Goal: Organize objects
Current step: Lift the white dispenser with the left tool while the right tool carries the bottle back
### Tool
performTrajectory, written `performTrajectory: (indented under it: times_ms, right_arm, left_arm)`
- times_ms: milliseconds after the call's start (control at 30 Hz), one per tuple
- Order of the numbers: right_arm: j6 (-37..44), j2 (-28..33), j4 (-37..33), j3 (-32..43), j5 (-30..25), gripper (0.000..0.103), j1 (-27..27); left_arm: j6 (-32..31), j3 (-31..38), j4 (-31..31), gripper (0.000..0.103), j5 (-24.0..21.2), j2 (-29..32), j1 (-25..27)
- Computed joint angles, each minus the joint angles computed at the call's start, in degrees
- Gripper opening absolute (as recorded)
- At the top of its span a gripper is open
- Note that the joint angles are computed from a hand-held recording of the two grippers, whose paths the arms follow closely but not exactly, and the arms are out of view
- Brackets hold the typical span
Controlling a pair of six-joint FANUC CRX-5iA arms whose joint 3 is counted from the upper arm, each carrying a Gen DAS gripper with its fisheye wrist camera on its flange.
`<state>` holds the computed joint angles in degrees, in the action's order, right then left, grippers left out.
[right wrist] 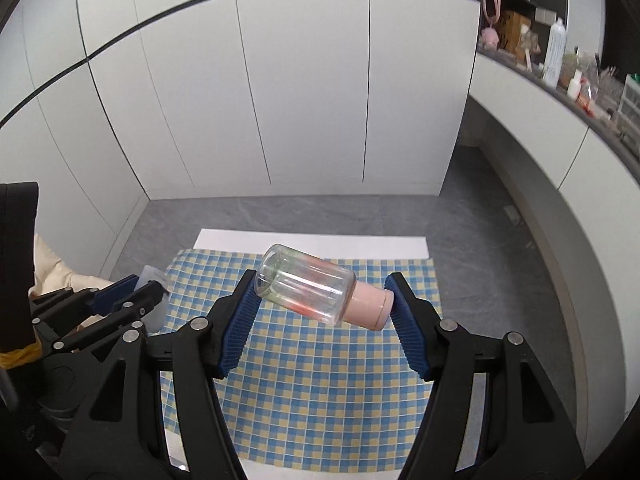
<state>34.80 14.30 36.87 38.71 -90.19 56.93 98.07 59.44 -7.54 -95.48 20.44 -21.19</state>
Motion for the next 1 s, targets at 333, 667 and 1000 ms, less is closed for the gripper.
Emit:
performTrajectory:
  times_ms: [333, 667, 1000]
  right_arm:
    - [2.99, 2.94, 0.48, 8.59, -4.57, 0.066, 1.19]
    - [3.84, 0.42, 2.47, 6.11, -5.36, 0.066, 3.86]
    - [-0.31, -3.79, 3.83, 1.04, -6.52, 0.066, 7.93]
  left_arm:
    - [-0.8, 17.08, -4.36, 0.018, -9.83, 4.65, -1.06]
    - [0.8, 12.67, -12.39, 0.018, -9.24, 0.38, -4.89]
    - [2.97, 4.32, -11.07, 0.018, -7.86, -5.6, -7.16]
